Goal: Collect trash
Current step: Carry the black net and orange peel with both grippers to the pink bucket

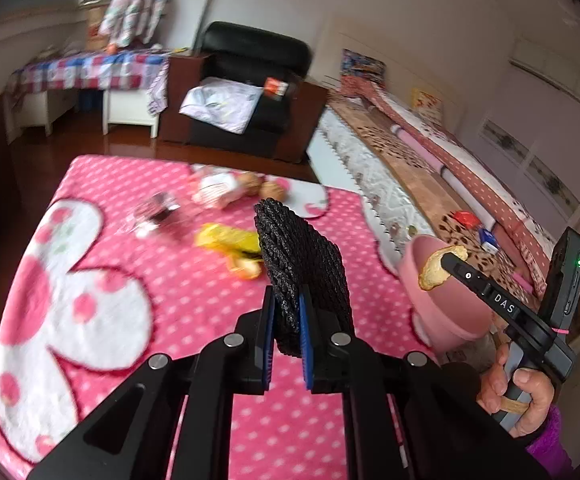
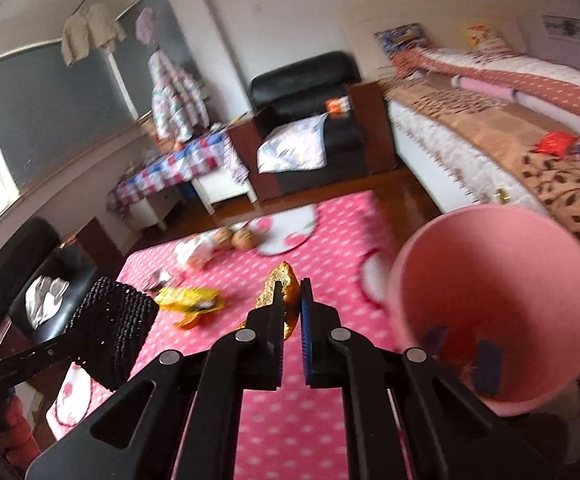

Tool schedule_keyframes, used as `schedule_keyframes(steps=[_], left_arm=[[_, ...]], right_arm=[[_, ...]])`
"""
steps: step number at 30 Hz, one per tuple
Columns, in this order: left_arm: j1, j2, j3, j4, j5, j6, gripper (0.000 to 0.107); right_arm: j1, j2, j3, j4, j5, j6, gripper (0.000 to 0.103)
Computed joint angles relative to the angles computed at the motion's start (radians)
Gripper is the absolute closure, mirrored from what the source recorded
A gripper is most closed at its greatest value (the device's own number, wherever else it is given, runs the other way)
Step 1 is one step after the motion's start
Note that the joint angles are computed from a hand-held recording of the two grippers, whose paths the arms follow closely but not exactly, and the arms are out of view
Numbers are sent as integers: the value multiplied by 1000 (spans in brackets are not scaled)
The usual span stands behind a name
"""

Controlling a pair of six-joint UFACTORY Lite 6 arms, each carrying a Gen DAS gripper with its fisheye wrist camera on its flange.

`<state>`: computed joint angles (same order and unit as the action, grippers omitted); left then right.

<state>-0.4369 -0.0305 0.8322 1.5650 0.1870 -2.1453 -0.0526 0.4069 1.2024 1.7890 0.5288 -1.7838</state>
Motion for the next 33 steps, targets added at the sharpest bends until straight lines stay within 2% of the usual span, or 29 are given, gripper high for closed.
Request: schedule_keyframes(steps=[7, 14, 21, 33], left_arm=[[-97, 231, 294, -196, 15, 261, 97], [-155, 507, 650, -619, 12, 738, 97], [-202, 794, 1041, -1003, 100, 1168, 97], [-214, 1130, 1509, -1275, 269, 1451, 97]], right_arm=[[-164, 59, 65, 3, 47, 6, 96], [-276, 134, 137, 2, 71, 4, 96], [-333, 186, 165, 10, 65, -23, 96], [-376, 273, 229, -28, 58, 4, 95]])
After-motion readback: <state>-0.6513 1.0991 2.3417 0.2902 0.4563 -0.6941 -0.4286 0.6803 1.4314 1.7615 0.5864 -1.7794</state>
